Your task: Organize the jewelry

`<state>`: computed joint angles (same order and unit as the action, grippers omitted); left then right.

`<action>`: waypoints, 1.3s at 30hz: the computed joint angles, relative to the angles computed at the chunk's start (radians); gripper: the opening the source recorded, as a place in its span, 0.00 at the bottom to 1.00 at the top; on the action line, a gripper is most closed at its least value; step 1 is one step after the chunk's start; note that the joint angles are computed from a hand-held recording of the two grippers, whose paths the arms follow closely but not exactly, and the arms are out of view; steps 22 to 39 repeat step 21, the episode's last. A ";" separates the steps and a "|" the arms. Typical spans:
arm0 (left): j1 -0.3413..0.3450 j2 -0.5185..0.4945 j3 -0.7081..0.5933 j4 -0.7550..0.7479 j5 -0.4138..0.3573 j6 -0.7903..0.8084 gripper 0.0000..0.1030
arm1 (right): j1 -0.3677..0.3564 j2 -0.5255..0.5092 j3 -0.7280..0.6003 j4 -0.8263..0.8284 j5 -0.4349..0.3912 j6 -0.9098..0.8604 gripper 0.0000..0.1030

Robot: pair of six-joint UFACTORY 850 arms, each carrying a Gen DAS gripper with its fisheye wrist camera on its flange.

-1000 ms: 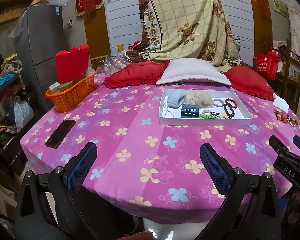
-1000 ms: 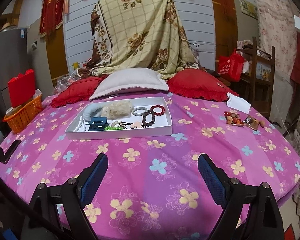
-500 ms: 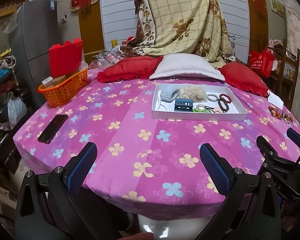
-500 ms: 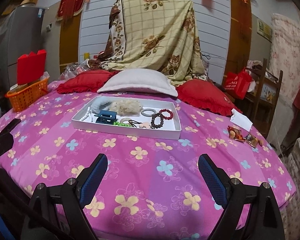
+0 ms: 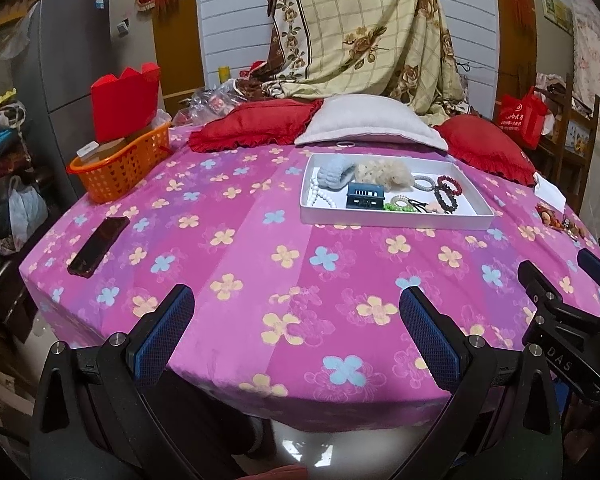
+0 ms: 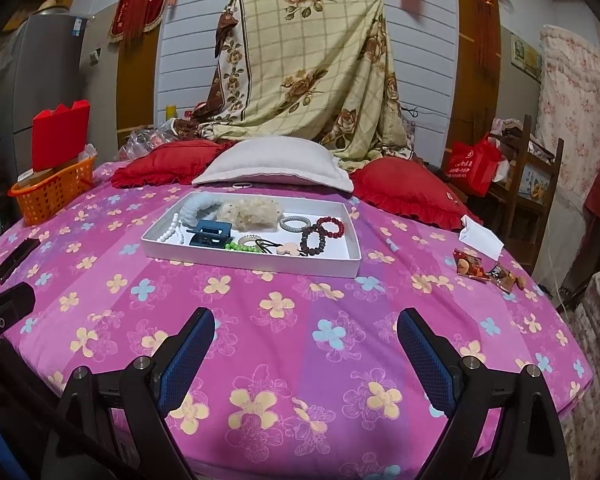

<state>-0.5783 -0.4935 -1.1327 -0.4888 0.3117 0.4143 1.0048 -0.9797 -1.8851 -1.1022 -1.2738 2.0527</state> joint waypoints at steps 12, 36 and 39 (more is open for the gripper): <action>0.005 -0.013 -0.018 0.042 -0.050 -0.041 1.00 | -0.003 0.009 0.017 0.015 0.022 0.018 0.89; 0.010 -0.027 -0.034 0.053 -0.074 -0.056 1.00 | -0.012 0.011 0.023 0.031 0.062 0.018 0.89; 0.010 -0.027 -0.034 0.053 -0.074 -0.056 1.00 | -0.012 0.011 0.023 0.031 0.062 0.018 0.89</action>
